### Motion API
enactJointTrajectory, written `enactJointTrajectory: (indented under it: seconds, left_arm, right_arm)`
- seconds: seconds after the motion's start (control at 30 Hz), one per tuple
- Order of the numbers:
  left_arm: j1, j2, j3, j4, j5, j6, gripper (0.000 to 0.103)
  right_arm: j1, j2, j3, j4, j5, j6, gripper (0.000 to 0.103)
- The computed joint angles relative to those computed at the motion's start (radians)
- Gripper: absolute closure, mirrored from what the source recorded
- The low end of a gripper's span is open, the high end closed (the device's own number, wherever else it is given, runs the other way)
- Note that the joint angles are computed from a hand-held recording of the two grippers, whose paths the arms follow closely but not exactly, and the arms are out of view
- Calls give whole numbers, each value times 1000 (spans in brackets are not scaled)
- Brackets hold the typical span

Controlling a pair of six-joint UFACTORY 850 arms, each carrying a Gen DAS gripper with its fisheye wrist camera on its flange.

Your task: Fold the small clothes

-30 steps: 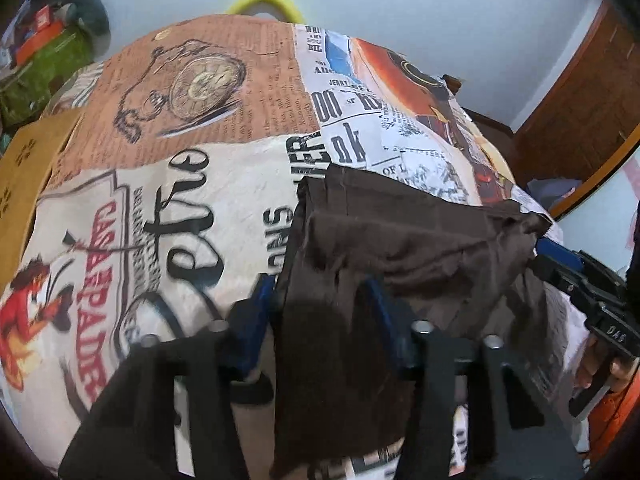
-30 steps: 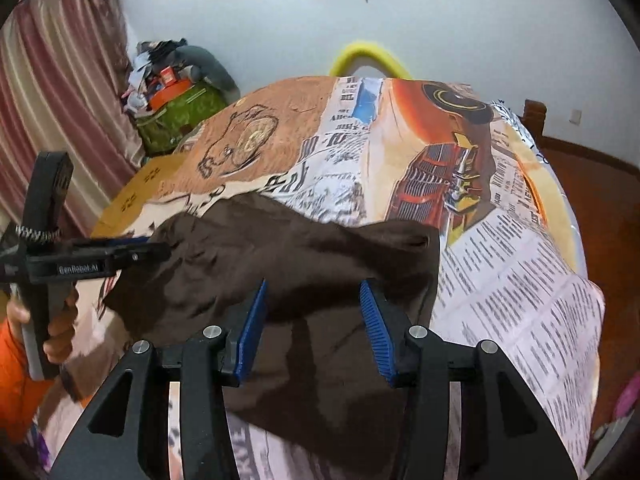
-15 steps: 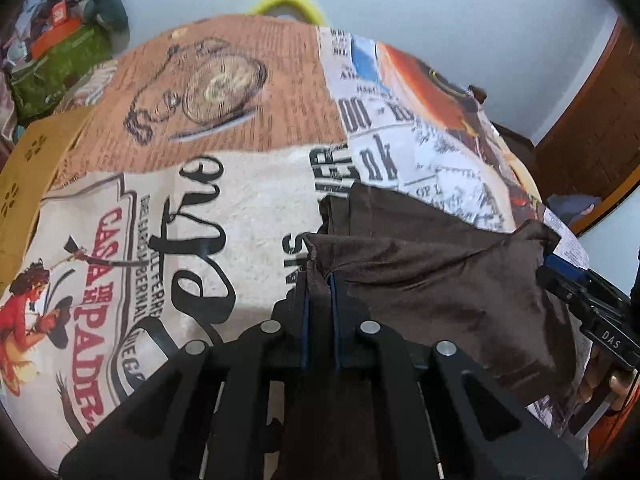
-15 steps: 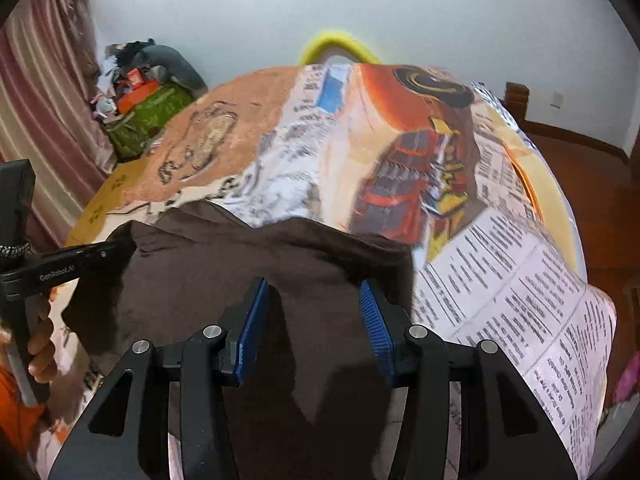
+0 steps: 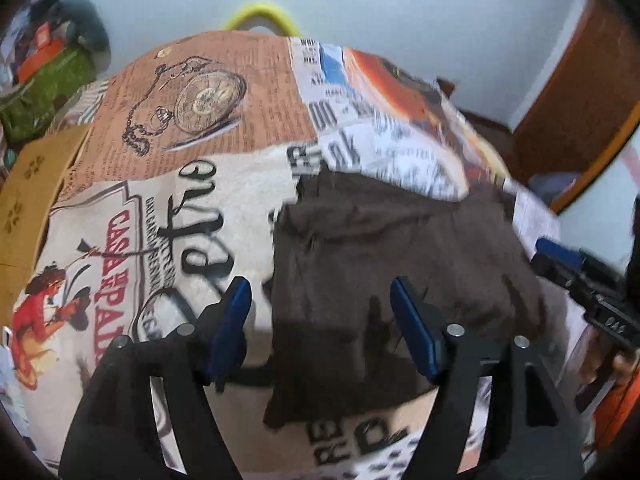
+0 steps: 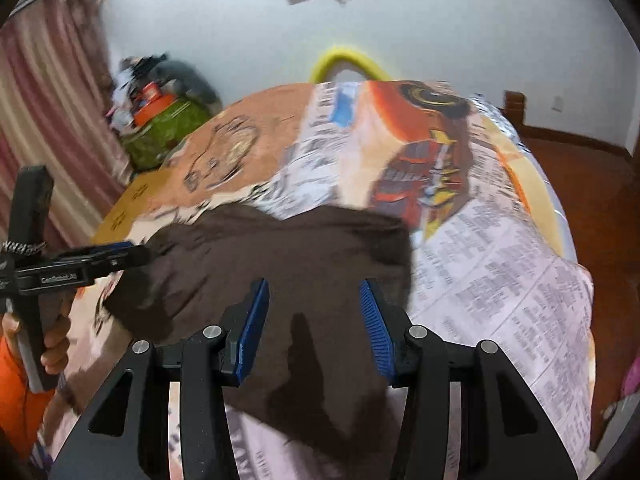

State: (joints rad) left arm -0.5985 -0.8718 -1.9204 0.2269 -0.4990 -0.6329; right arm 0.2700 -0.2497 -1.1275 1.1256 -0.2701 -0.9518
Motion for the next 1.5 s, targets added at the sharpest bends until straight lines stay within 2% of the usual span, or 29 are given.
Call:
enactJointTrajectory:
  seconds: [0.1,0.17,0.27,0.4,0.47,0.5,0.53,0.6,0.7,0.83,0.93,1.0,1.17,1.2,1.3,1.37,1.43,1.5]
  left_arm:
    - [-2,15,47,-7,-18,7,32]
    - [8,28,88,-47,-19,18,32]
    - [31,65,164,-128,17,47,32]
    - [57,121,255,-201,72,77,31]
    - [68,142,283,-240,93,99,31]
    - [74,150,294,-272,106,120,31]
    - [77,151,293,-295,108,139,31]
    - [78,141,273,-307,102,154,31]
    - [72,107,217,-344,92,209,31]
    - [68,27,103,-463,49,339,31]
    - [70,-50,-10,-466,-10,346,29]
    - [73,-78,-54,-466,-9,360,25]
    - [84,-151,-173,-504,-53,422,25]
    - [82,-158,-183,-500,-54,426,25]
    - [76,-177,-216,-504,-52,447,35]
    - [74,-186,-230,-523,-47,467,42]
    - [78,-187,-227,-581,-34,509,55]
    - [84,-192,-232,-656,-33,565,67]
  right_arm:
    - [28,6,19,-38,1,7,59]
    - [45,3,27,-165,9,105,59]
    - [52,4,48,-317,13,232,59]
    - [37,44,103,-313,25,222,59]
    - [30,65,119,-370,29,275,59]
    - [27,74,124,-391,34,296,56]
    - [26,81,128,-442,46,349,49]
    - [22,89,132,-500,74,409,40]
    - [9,78,122,-483,86,417,39]
    - [-20,30,85,-266,47,278,39]
    - [-31,0,60,-140,29,187,39]
    - [-39,-23,36,-78,4,143,39]
    - [-48,-73,-7,18,-44,71,39]
    - [-49,-79,-12,41,-47,52,42]
    - [-49,-103,-35,47,-66,65,49]
    - [-50,-115,-49,58,-88,66,58]
    - [-50,-125,-60,53,-105,82,74]
    - [-50,-133,-67,47,-119,91,83]
